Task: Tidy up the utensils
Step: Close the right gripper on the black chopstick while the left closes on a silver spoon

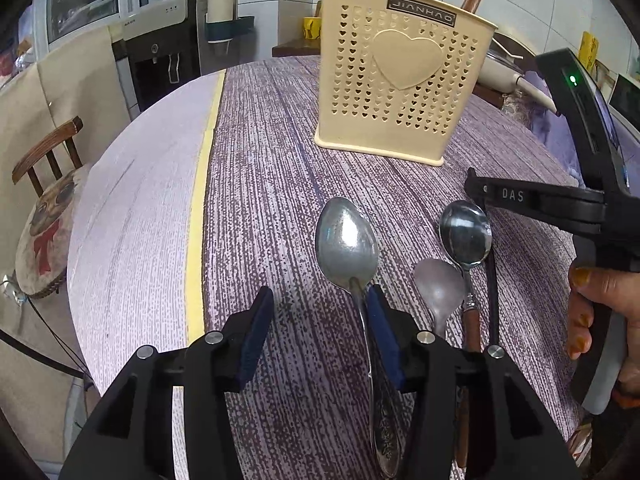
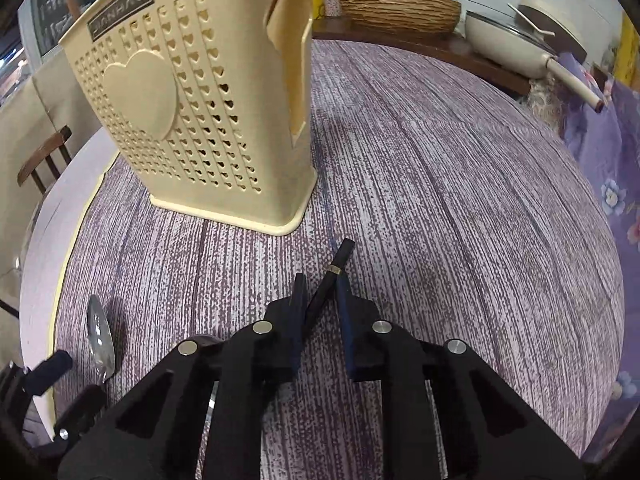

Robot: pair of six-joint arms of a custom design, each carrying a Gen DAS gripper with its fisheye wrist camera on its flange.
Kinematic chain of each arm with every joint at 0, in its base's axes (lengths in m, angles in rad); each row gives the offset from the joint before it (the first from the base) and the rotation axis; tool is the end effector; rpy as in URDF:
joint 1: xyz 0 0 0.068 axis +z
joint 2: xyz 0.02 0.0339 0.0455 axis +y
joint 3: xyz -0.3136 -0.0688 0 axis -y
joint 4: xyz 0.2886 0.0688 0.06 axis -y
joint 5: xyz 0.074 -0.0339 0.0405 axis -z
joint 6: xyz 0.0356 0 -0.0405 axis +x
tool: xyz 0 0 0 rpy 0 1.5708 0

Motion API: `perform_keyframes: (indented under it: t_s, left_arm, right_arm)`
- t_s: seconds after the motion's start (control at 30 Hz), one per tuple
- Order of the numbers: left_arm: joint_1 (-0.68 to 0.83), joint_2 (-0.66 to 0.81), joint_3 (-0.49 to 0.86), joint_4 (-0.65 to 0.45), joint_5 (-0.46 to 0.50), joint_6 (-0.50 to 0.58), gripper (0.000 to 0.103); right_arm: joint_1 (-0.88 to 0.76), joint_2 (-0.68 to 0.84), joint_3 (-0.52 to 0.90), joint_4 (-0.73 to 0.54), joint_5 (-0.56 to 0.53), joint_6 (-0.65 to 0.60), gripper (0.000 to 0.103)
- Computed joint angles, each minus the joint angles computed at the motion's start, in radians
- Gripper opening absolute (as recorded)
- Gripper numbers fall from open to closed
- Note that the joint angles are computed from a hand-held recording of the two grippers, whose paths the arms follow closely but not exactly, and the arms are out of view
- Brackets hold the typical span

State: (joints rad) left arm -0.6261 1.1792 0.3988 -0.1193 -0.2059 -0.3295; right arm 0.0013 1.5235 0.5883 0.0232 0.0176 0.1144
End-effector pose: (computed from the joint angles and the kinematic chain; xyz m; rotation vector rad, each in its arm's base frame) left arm 0.1787 -0.1203 0.1577 0.2747 2.4362 -0.1681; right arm 0.2919 -0.0002 0.1435 0.1478 2.4784 0.0273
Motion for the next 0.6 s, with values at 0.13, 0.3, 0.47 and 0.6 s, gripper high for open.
perform_keyframes:
  t_s: [0.13, 0.3, 0.47, 0.6]
  left_arm:
    - [-0.006, 0.012, 0.010, -0.004, -0.001, -0.004, 0.056]
    - [-0.025, 0.038, 0.028, -0.006, -0.021, -0.012, 0.062]
    - [-0.044, 0.109, 0.088, -0.025, -0.068, -0.013, 0.062]
    - [-0.055, 0.158, 0.136, -0.047, -0.111, -0.020, 0.062]
  right_arm:
    - [-0.048, 0.012, 0.001, -0.001, -0.099, -0.035, 0.010]
    - [-0.082, 0.011, -0.020, 0.017, -0.123, -0.072, 0.009]
    - [-0.083, 0.019, -0.030, 0.040, -0.092, -0.103, 0.009]
    - [-0.062, -0.034, -0.054, 0.018, -0.066, -0.097, 0.009]
